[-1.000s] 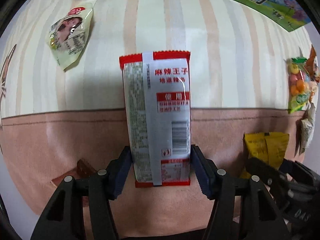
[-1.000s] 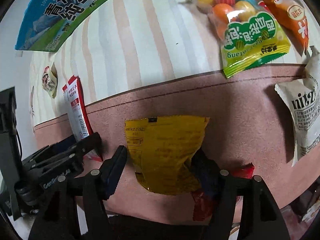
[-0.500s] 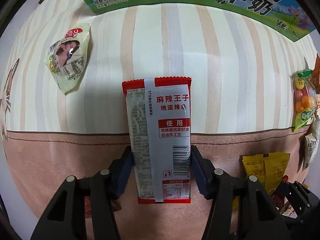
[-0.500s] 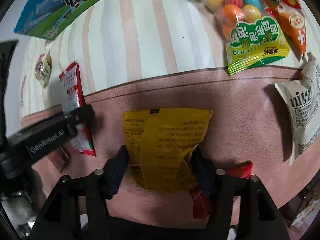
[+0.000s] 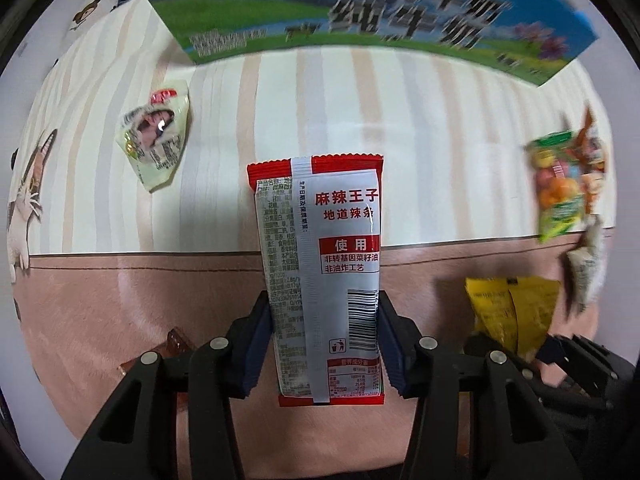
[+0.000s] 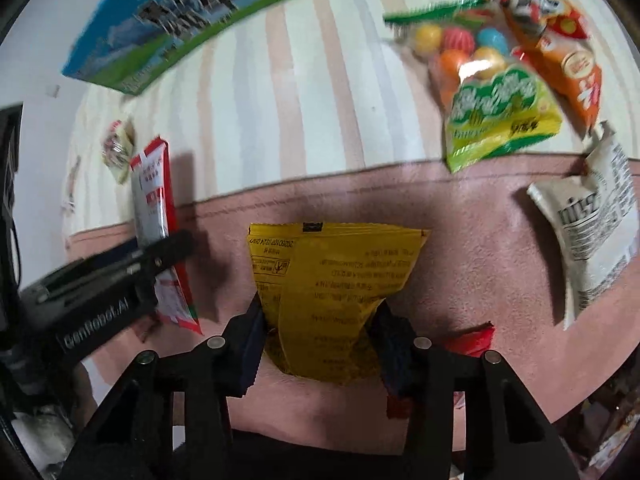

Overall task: Organize snacks
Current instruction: 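Carry both packs into the cardboard box and open both tools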

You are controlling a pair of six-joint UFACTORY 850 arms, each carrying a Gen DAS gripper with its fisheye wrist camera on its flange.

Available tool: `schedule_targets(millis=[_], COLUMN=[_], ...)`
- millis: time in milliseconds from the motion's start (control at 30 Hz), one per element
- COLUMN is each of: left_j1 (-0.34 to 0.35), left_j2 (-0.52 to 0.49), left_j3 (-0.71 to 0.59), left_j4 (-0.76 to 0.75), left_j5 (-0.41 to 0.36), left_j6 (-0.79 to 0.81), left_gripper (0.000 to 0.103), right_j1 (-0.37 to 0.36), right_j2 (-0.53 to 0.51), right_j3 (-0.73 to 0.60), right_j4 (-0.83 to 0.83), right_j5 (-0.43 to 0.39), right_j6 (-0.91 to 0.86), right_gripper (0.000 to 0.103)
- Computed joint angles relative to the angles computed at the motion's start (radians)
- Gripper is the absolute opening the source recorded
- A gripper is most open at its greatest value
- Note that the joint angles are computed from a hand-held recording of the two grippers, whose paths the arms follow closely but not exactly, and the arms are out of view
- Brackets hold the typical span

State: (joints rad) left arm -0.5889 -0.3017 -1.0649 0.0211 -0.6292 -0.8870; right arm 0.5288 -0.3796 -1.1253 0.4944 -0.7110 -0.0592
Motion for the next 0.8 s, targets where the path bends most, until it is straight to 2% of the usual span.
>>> schedule_targets(millis=[267, 433, 533, 667, 800], left_j1=[0.026, 0.082, 0.111, 0.156, 0.218], left_j2=[0.122, 0.136, 0.081, -0.041, -0.196], left_j3=[-0.016, -0.128, -0.254, -0.443, -0.647], left_j4=[-0.006, -0.081, -0.032, 0.038, 0.054], left_j5=[0.009, 0.008, -0.031, -0.098, -0.205], left_j6=[0.019, 0.117, 0.140, 0.161, 0.229], left_gripper=[0.046, 0.046, 0.046, 0.046, 0.046], right_j1=[-0.072, -0.140, -0.143, -0.135, -0.133], right_j2=[0.067, 0.064, -0.003, -0.141, -0.371], right_j3=[-0.056, -0.170, -0.315, -0.558, -0.913], right_j4=[0.136, 0.215, 0.199, 0.057, -0.112], right_j5=[-0.031, -0.068, -0.070, -0.073, -0.175], right_j6=[-0.118, -0.197, -0.175, -0.076, 0.052], right_gripper=[0.051, 0.051, 0.051, 0.051, 0.051])
